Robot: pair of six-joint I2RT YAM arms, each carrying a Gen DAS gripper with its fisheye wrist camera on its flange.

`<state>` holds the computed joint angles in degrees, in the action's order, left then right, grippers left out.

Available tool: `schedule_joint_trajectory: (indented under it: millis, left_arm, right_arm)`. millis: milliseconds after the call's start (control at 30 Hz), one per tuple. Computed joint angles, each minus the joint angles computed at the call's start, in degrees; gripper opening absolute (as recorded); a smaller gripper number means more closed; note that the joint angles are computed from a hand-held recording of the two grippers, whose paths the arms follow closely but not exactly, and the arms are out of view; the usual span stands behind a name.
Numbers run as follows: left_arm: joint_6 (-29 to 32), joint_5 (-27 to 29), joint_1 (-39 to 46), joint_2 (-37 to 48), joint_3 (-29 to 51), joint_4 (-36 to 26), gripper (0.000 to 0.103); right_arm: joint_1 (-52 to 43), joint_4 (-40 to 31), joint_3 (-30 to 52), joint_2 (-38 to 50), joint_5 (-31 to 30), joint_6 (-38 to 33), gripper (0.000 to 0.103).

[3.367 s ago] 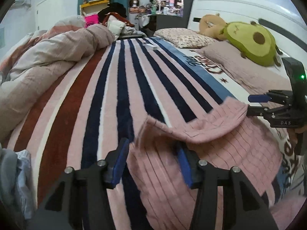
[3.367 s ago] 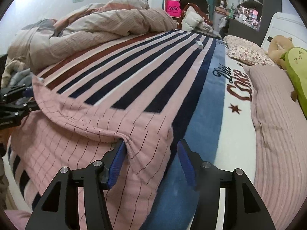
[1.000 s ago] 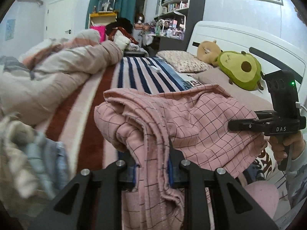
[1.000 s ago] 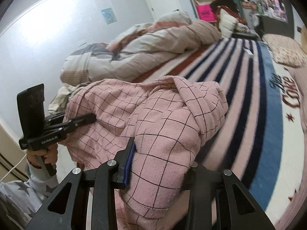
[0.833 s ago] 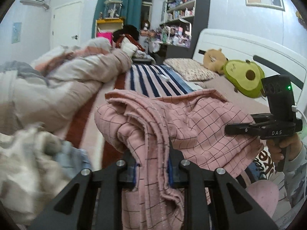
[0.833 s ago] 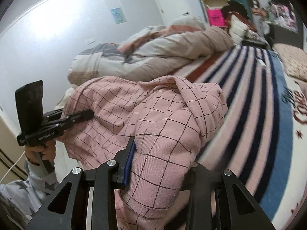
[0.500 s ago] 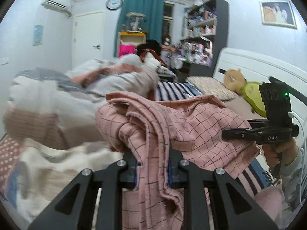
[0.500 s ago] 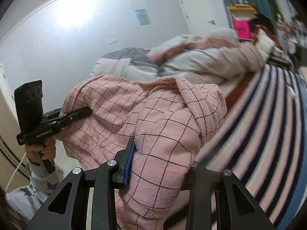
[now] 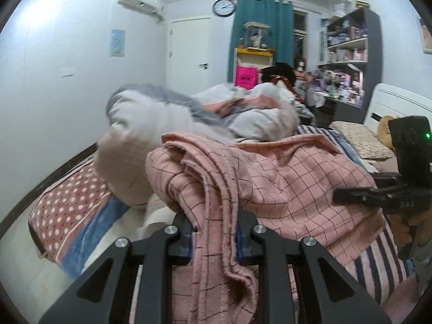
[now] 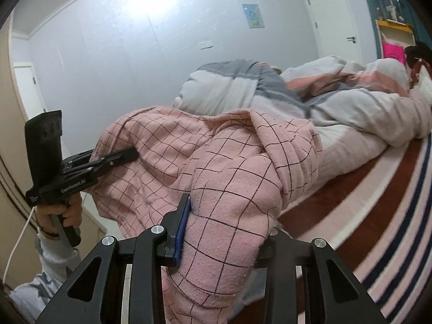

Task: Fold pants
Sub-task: 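Carry the pants bundle with both grippers onto the clothes pile beside the duvet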

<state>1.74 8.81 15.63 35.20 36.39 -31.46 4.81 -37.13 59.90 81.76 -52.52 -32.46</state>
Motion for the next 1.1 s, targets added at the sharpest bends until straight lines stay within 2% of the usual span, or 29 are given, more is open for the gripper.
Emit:
schedule_joint_trajectory:
  millis: [67,167,400,500,800,833,933,1000,1100]
  left_arm:
    - [2.55,3.81,5.79,2.86,-0.72,1.72,0.018]
    - [3.16,3.99,7.19,7.72,-2.04,5.20,0.018]
    - [2.15,0.87,5.50,15.07,-6.75,13.49,0.018]
    - [1.61,-1.46,3.50,15.68,-7.29,14.85,0.019]
    - [-0.58,-10.67,-3.28,11.58,-6.07,10.32,0.031]
    - [-0.89,-12.59,-4.50,10.81,-6.00,9.73,0.036]
    - [-1.31,-19.50,-8.50,7.49,-5.99,8.36,0.061]
    - [-1.85,-24.11,-11.76,5.33,-5.33,6.46,0.062]
    - [-3.56,-28.06,-16.54,2.64,-3.94,3.27,0.062]
  right_arm:
    - [2.69,2.95,-0.59,1.68,0.82,2.77,0.029]
    - [5.68,6.51,-1.14,4.69,2.40,5.59,0.029]
    - [7.57,13.27,-3.04,10.49,6.61,8.20,0.029]
    - [6.96,13.13,-3.06,11.52,6.65,7.34,0.029]
    - [4.87,9.23,-2.29,11.16,4.97,4.85,0.034]
    - [4.98,9.33,-2.26,11.00,5.29,4.94,0.035]
    - [4.20,8.95,-3.06,9.60,5.59,4.22,0.040]
    - [3.27,8.72,-3.93,8.17,5.65,3.72,0.043]
    - [1.11,6.87,-4.93,5.73,5.50,2.32,0.051]
